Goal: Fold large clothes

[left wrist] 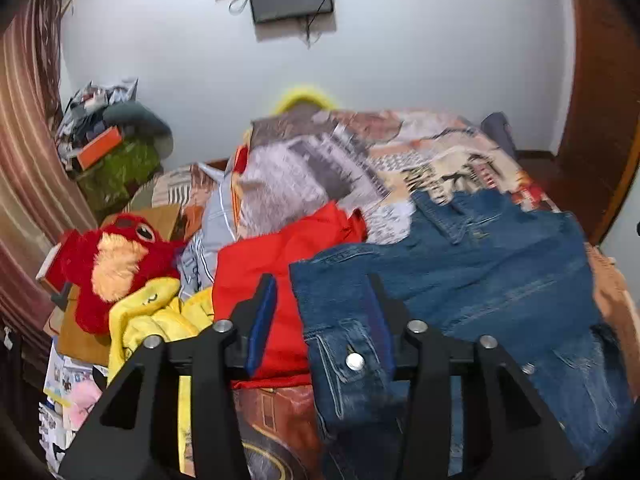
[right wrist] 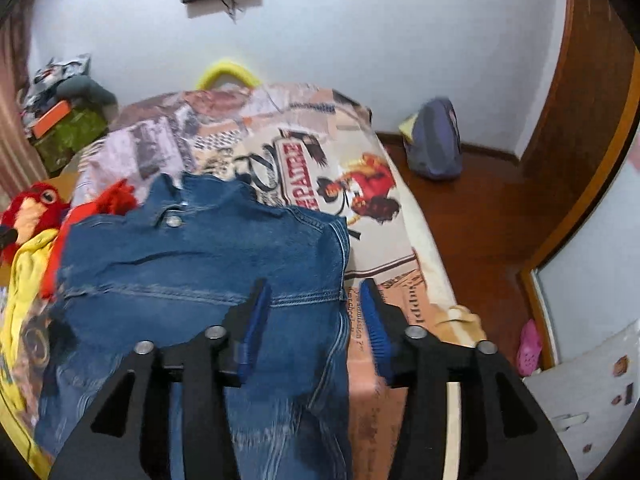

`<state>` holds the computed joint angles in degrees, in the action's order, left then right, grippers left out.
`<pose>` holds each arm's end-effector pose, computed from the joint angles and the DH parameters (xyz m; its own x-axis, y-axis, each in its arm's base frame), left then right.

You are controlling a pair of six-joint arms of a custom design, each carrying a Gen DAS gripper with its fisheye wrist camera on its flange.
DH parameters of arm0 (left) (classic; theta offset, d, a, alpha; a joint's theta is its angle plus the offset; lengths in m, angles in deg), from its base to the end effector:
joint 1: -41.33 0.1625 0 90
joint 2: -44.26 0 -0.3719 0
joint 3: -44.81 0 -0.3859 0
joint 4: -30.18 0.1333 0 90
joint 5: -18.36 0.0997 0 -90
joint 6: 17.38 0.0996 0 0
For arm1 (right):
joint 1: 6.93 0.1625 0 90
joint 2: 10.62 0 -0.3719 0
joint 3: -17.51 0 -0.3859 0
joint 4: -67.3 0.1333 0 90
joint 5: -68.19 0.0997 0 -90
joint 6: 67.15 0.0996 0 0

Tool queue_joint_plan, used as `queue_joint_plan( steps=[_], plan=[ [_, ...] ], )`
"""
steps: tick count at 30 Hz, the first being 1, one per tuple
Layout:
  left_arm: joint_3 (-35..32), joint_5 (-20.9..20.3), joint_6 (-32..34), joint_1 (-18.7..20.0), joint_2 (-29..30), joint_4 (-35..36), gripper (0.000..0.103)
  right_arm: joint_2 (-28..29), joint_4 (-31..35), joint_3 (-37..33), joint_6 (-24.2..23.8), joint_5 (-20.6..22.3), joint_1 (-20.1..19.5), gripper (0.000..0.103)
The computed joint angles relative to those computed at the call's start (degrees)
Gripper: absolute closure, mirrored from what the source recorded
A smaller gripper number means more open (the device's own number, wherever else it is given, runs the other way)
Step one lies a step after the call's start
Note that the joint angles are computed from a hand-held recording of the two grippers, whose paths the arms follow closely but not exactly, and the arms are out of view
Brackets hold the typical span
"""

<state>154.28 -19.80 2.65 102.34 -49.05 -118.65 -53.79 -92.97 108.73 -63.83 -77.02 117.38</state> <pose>-0.0399 -0.5086 0.4487 -0.6284 0.0637 -0.7753 0.6084 0.6613 -0.4388 0.4050 -0.5021 0.1150 -0.6755 -0.0207 0.7371 -0.4835 0.7671 -0.4216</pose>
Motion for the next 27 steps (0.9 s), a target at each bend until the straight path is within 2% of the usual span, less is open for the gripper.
queue_joint_plan(
  steps=[2,4,8,11,14,18,21,27],
  plan=[
    [2.04,-0.33,-0.99,-2.12,-4.12,2.32,0.047,-1.1,-1.43,1.81,-1.79,-1.18,2.0,0.044],
    [3.48,-0.74,-2.83,-3.81,-7.91,5.72,0.041,-2.16,-2.15,3.5,-3.01,-1.2,3.38,0.041],
    [3.97,-4.06,-8.43,-5.36,-13.98,14.96,0.039,-4.78,-2.23,7.33,-3.15,1.37,4.58,0.038],
    [4.55,-6.33,-11.86,-5.51,-17.53,20.49,0.033,-5.92,0.71,9.42,0.43,0.58,4.9,0.038],
    [7.99,-5.87,-12.01,-5.37,-21.01,20.66,0.029,-7.06,3.04,12.02,4.44,0.52,4.61,0.038],
    [12.19,-4.93,-12.18,-3.0,-23.42,21.48,0.026,-9.28,7.81,16.37,11.39,1.77,3.92,0.038],
    [13.27,-6.76,-13.86,0.05,-23.49,24.0,0.026,-9.99,11.48,18.89,15.97,2.6,2.68,0.038],
    [11.55,-16.55,-20.85,8.55,-21.6,32.81,0.026,-10.67,14.92,22.79,21.07,5.41,0.0,0.038]
  ],
)
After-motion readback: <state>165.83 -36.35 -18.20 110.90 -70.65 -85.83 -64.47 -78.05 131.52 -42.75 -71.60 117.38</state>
